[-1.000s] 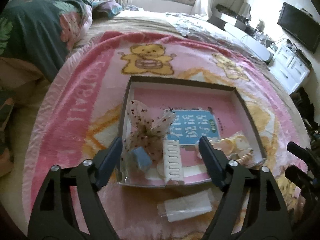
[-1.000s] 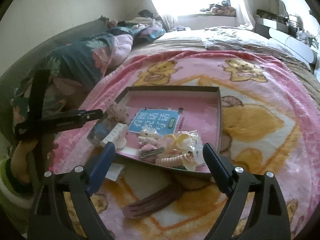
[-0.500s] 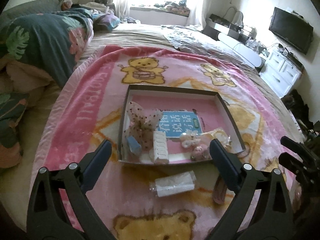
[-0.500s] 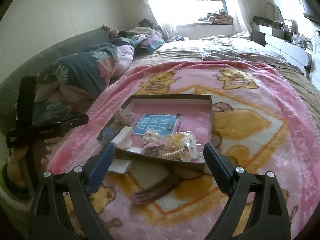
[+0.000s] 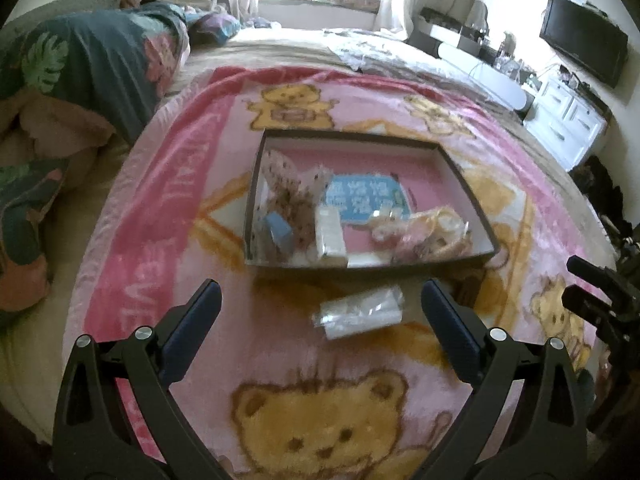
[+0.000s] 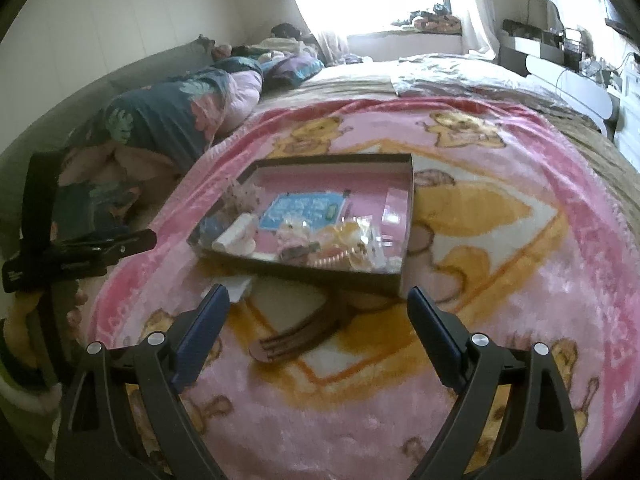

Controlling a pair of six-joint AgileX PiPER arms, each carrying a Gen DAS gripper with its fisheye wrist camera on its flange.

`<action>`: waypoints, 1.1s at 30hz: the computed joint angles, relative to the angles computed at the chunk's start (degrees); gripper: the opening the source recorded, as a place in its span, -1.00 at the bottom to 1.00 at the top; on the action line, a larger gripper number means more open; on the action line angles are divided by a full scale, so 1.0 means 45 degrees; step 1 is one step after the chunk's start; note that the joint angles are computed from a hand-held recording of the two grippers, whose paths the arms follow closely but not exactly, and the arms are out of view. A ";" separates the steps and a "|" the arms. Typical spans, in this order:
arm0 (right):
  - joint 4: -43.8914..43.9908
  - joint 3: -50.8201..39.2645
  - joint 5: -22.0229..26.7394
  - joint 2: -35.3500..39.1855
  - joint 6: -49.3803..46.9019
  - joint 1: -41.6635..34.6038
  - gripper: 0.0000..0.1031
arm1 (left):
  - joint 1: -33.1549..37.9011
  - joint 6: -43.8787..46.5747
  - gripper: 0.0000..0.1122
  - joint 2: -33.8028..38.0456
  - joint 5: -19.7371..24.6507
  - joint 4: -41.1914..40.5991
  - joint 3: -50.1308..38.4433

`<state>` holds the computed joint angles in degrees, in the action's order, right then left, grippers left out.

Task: Organize jewelry
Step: 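Withdraw both open tools from the box toward the last items, then grasp the clear plastic packet with the left tool while the right grasps the brown claw clip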

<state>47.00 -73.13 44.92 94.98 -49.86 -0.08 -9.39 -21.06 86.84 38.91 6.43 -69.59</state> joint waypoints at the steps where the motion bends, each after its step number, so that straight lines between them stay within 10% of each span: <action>1: 0.0035 0.0064 0.0097 0.0049 -0.0011 -0.0045 0.74 | 0.0016 0.0075 0.67 0.0026 -0.0007 -0.0110 0.0111; 22: -0.0599 0.0229 -0.0026 0.1543 -0.0026 -0.0030 0.68 | 0.0306 0.2730 0.67 0.3174 0.0360 -0.4922 -0.0739; 33: -0.0665 -0.2239 0.1342 0.4133 0.1510 0.0656 0.33 | 0.0252 0.2102 0.42 0.4058 0.0425 -0.4211 -0.1549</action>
